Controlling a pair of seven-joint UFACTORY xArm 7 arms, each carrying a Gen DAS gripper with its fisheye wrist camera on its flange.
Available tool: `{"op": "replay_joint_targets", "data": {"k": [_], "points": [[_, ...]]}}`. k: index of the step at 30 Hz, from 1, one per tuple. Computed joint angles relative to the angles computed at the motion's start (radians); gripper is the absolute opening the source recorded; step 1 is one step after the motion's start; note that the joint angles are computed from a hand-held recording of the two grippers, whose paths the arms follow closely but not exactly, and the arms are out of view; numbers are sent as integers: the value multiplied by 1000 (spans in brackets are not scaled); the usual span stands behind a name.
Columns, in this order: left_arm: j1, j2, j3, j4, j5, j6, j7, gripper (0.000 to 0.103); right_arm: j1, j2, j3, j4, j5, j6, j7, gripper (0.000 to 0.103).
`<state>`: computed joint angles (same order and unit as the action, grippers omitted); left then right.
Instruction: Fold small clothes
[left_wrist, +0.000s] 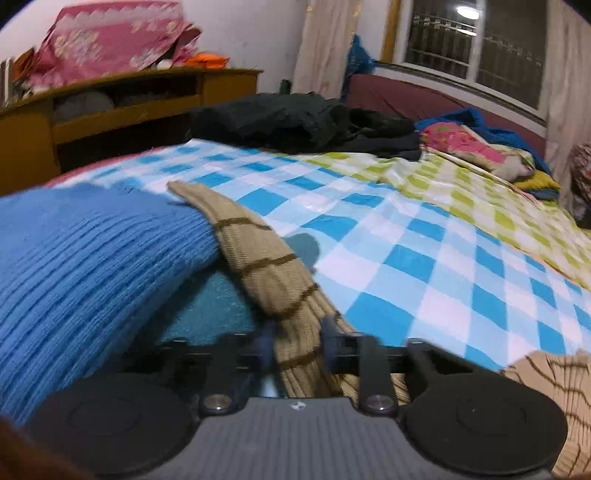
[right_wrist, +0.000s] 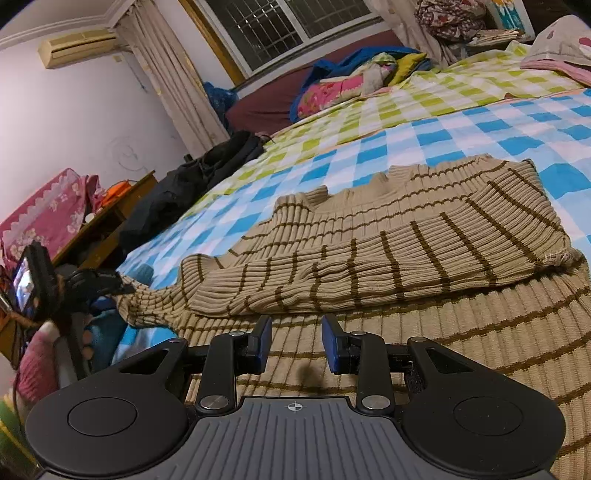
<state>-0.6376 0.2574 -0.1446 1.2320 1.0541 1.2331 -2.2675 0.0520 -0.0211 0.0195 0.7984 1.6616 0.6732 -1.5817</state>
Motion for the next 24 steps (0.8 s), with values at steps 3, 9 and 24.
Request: {"op": "replay_joint_targets", "data": {"k": [3,9,24], "points": [[1,-30,-1,-39,35,-28,-63,17,-1,-3,0,-2,3,1,2,31],[-28,-9,-20,32,151,-30,42,15,-7,0,-4,0,-1,15,34,31],[-199,397,13,502,227,-335,687,18,-45,19,-25,27,-5,6,82,31]]}}
